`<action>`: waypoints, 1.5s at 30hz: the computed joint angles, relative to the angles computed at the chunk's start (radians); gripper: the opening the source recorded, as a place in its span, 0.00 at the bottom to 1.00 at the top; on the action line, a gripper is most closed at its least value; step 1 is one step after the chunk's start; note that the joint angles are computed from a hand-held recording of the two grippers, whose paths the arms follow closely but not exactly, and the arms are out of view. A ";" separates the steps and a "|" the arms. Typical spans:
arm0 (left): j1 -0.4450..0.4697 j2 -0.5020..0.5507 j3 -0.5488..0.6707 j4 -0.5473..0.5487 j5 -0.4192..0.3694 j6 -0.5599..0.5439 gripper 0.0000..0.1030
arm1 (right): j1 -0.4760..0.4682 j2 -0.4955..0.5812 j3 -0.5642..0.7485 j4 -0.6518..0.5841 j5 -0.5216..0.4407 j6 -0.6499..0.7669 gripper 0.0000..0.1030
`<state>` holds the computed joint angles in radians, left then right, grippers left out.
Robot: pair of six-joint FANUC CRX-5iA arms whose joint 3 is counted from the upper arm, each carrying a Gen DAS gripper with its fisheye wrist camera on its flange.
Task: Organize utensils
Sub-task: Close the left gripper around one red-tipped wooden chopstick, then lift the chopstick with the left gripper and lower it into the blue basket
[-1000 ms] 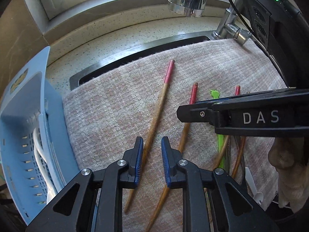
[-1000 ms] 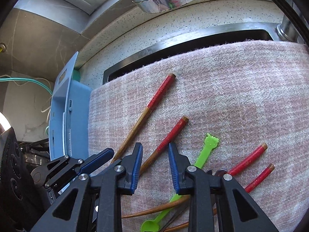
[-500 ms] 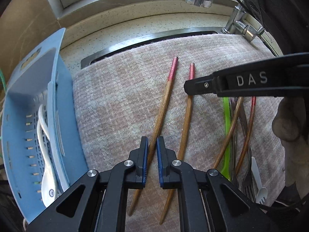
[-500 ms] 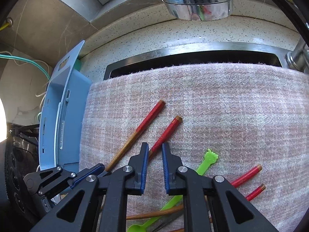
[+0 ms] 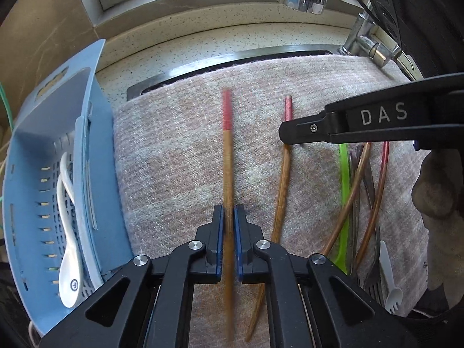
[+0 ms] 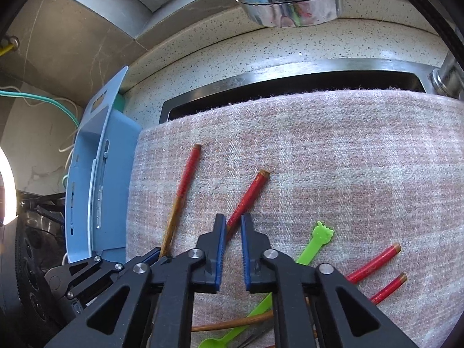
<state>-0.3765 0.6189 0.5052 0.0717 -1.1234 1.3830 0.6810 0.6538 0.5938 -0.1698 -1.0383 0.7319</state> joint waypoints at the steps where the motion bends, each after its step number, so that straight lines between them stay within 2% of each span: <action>1: 0.002 -0.001 0.002 0.000 0.006 0.002 0.05 | -0.004 -0.011 -0.014 -0.012 0.017 0.002 0.00; 6: 0.027 -0.069 -0.099 0.055 0.067 0.008 0.05 | -0.010 -0.021 -0.022 -0.036 0.027 0.021 0.00; 8: 0.030 -0.078 -0.112 0.050 0.071 0.015 0.05 | -0.022 -0.018 -0.012 -0.093 0.023 0.052 0.00; 10: 0.028 -0.077 -0.115 0.042 0.065 0.021 0.05 | -0.021 -0.008 0.002 -0.092 -0.004 0.028 0.06; 11: 0.027 -0.078 -0.118 0.039 0.066 0.023 0.05 | -0.019 -0.007 0.003 -0.085 -0.009 0.013 0.12; 16: 0.026 -0.082 -0.138 0.052 0.067 0.026 0.05 | -0.008 0.014 0.037 -0.072 -0.030 -0.044 0.18; 18: 0.028 -0.086 -0.148 0.059 0.076 0.030 0.05 | -0.006 0.032 0.070 -0.089 -0.047 -0.037 0.18; 21: 0.035 -0.095 -0.166 0.074 0.090 0.026 0.05 | 0.016 0.071 0.125 -0.029 -0.097 -0.060 0.18; 22: 0.040 -0.099 -0.175 0.082 0.096 0.023 0.05 | 0.024 0.086 0.147 -0.006 -0.115 -0.054 0.14; 24: 0.045 -0.108 -0.192 0.100 0.106 0.019 0.05 | 0.031 0.101 0.165 0.019 -0.125 -0.029 0.12; 28: 0.059 -0.136 -0.237 0.125 0.137 0.004 0.05 | 0.018 0.078 0.129 -0.012 -0.090 -0.020 0.07; 36: 0.085 -0.224 -0.330 0.178 0.198 -0.019 0.05 | -0.029 -0.020 0.009 -0.138 0.040 -0.006 0.06; 39: 0.099 -0.261 -0.367 0.206 0.224 -0.030 0.05 | -0.037 -0.040 0.002 -0.174 0.068 0.008 0.06; 45: 0.140 -0.323 -0.419 0.230 0.256 -0.037 0.05 | -0.025 -0.049 0.030 -0.166 0.088 0.050 0.06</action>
<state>-0.2367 0.2961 0.0865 0.3015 -0.8672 1.3464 0.6563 0.6044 0.6236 -0.3356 -0.9502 0.7823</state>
